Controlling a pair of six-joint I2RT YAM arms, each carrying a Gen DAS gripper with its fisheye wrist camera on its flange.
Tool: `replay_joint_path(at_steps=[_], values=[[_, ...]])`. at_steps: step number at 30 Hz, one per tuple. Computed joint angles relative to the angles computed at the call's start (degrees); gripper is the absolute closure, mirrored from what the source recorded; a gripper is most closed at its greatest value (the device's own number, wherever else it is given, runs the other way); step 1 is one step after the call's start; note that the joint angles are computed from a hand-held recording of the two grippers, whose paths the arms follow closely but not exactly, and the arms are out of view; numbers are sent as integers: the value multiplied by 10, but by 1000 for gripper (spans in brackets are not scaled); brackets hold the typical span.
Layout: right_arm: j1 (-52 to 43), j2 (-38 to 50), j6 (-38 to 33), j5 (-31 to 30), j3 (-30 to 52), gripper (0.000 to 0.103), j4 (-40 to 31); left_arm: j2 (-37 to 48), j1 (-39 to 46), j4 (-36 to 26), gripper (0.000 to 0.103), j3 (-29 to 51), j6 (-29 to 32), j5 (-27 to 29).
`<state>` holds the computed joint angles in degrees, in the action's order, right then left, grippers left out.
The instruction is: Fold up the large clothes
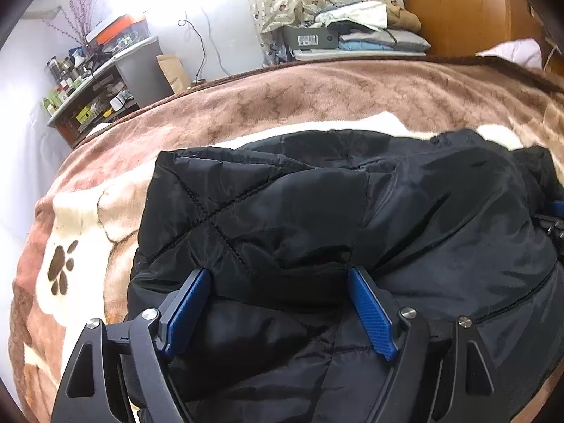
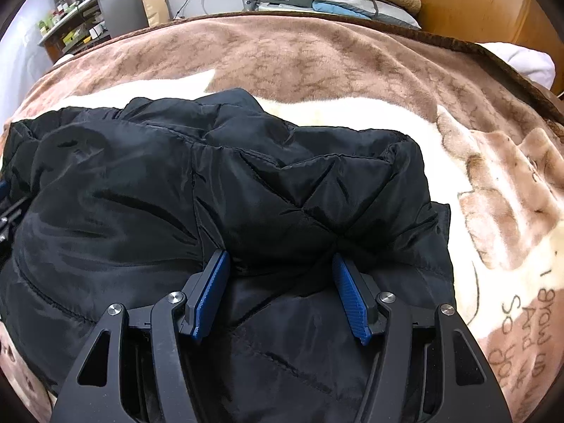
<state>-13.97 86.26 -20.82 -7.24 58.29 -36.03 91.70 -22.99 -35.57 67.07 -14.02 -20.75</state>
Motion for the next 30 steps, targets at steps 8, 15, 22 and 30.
replay_joint_path(at_steps=[8, 15, 22, 30], values=[[-40, -54, 16, -59, 19, 42, -53, -66, 36, -65, 22, -1, -6, 67], [-134, -139, -33, -175, 48, 41, -134, -188, 118, -112, 22, -32, 23, 134], [-282, -127, -164, -272, 100, 26, -255, -268, 313, -172, 19, -62, 116, 338], [-393, -52, -280, -290, 93, 26, -297, -231, 433, -190, 11, -109, 198, 510]])
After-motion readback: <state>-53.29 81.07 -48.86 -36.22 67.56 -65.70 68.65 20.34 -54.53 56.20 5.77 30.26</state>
